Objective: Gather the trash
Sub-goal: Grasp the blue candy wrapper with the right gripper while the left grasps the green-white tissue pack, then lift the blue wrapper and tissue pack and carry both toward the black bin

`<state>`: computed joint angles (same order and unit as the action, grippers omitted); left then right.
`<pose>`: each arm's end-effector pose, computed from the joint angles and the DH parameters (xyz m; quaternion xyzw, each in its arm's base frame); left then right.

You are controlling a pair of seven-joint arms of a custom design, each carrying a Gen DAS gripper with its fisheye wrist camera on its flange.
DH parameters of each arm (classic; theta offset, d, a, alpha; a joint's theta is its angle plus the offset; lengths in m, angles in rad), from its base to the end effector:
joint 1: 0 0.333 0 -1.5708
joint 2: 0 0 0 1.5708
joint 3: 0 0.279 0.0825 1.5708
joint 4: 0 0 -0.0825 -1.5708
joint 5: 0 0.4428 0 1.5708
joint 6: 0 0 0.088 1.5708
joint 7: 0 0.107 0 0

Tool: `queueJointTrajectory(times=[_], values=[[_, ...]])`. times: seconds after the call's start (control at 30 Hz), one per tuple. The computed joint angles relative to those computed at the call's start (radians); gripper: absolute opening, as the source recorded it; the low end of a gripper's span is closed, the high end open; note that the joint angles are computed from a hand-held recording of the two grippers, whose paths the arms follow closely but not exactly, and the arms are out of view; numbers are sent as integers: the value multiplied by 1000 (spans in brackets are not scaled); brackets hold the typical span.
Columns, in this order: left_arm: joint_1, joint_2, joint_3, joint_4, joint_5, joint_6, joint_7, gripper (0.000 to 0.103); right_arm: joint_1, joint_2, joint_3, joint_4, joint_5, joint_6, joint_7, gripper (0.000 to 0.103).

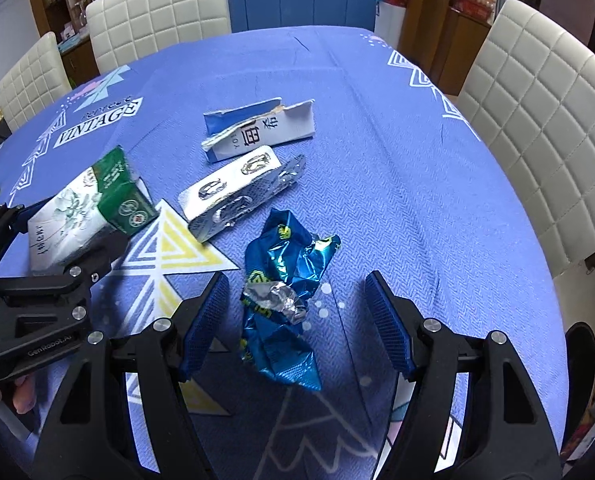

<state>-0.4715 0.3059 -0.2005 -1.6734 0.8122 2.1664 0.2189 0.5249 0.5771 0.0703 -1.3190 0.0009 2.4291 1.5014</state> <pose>0.5817 -0.4130 0.3988 -0.7565 0.5630 -0.1621 0.2907 0.6670 0.4370 0.4119 -0.8623 0.4318 -0.1167 0.2374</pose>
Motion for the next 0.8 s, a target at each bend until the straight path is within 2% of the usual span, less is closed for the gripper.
queueJointTrajectory(times=[0.17,0.23,0.43,0.5,0.57,0.8], values=[[2,-4,2,-13,14,25,-8,82,-5,-7,5,-22,6,32,-23,62],[1,-11,2,-21,21,31,-19,76,-6,-12,7,-31,9,41,-31,58],[-4,-19,-6,-30,34,34,5,61,-6,-39,6,-69,7,59,-49,39],[-10,-22,-10,-29,38,24,6,57,-12,-58,11,-94,13,69,-62,37],[-17,-26,-13,-27,45,15,3,48,-16,-81,12,-124,17,83,-67,37],[-54,-19,-29,9,58,-30,2,47,-35,-175,16,-237,30,128,-69,37]])
